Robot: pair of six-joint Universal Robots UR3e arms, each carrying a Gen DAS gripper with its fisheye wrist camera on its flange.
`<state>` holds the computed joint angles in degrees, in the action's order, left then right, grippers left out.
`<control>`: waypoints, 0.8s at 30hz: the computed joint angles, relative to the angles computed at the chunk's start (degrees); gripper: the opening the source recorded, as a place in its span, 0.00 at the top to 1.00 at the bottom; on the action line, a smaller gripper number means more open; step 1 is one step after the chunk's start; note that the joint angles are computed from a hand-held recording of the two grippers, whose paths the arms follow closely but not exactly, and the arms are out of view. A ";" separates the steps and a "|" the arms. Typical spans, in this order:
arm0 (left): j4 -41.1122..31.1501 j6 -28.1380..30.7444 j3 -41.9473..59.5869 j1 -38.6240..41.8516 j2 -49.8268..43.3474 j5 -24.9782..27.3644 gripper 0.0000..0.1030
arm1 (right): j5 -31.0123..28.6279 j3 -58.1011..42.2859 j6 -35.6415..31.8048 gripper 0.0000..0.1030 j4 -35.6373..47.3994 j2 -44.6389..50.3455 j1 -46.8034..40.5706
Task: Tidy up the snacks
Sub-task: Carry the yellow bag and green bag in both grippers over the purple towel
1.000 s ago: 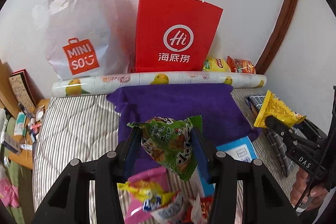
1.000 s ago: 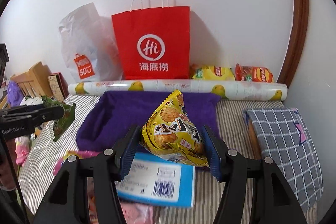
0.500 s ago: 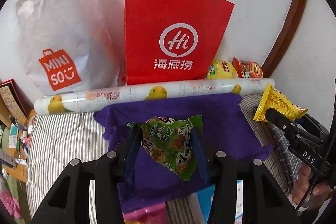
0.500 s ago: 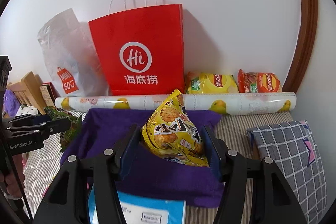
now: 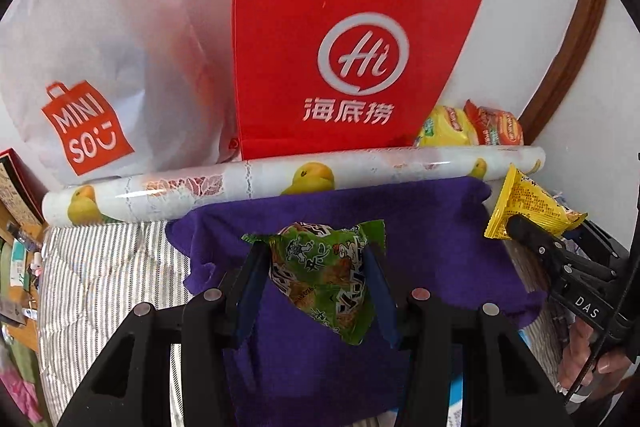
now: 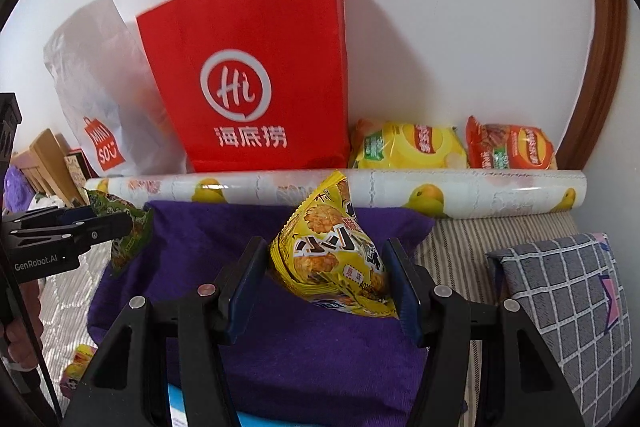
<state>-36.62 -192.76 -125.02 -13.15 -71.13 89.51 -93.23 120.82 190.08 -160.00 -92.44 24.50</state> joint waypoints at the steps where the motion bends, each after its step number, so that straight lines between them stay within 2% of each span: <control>1: 0.73 0.12 -0.32 0.36 -0.78 -0.26 0.55 | 0.41 -0.16 -0.53 0.43 -0.15 0.91 -0.32; 11: 4.77 0.34 -2.17 1.03 -7.82 -0.58 0.55 | 5.42 0.39 -2.74 0.43 -1.75 7.87 -3.42; 24: 5.95 0.12 -1.58 0.35 -12.38 -0.09 0.55 | 6.43 -0.44 -2.74 0.43 -0.07 10.76 -3.64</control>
